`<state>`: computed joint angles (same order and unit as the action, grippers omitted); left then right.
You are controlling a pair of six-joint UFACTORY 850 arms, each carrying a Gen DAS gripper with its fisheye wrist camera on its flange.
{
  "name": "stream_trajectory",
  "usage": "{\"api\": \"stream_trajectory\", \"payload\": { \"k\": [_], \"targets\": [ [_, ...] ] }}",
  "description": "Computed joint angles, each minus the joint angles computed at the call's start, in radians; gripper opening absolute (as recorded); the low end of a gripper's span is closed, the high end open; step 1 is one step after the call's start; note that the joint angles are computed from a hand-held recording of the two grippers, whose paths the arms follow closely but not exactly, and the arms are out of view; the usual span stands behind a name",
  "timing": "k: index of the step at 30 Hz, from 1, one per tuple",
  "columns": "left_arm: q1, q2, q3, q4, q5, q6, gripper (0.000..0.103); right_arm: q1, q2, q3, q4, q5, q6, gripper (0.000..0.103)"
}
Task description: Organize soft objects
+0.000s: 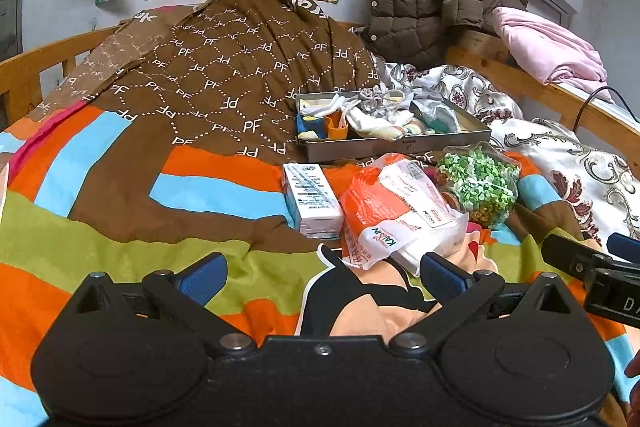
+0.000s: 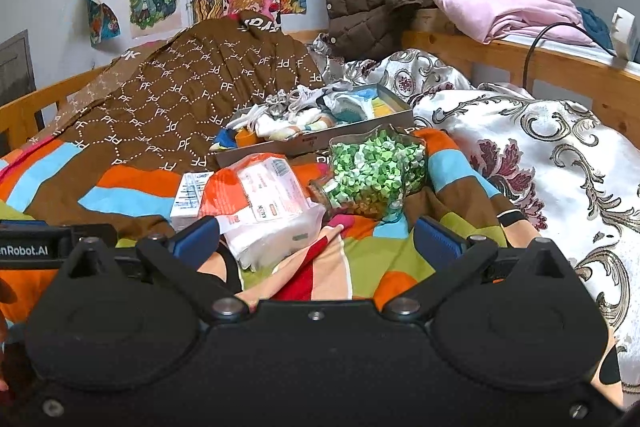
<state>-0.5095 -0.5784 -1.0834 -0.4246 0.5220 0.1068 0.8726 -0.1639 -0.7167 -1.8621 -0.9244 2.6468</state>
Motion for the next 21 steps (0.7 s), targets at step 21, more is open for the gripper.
{"api": "stream_trajectory", "payload": {
  "k": [21],
  "targets": [
    [0.000,0.003,0.010,0.025,0.006,-0.012,0.102,-0.009,0.015,0.022,-0.014,0.001,0.018,0.102]
  ]
}}
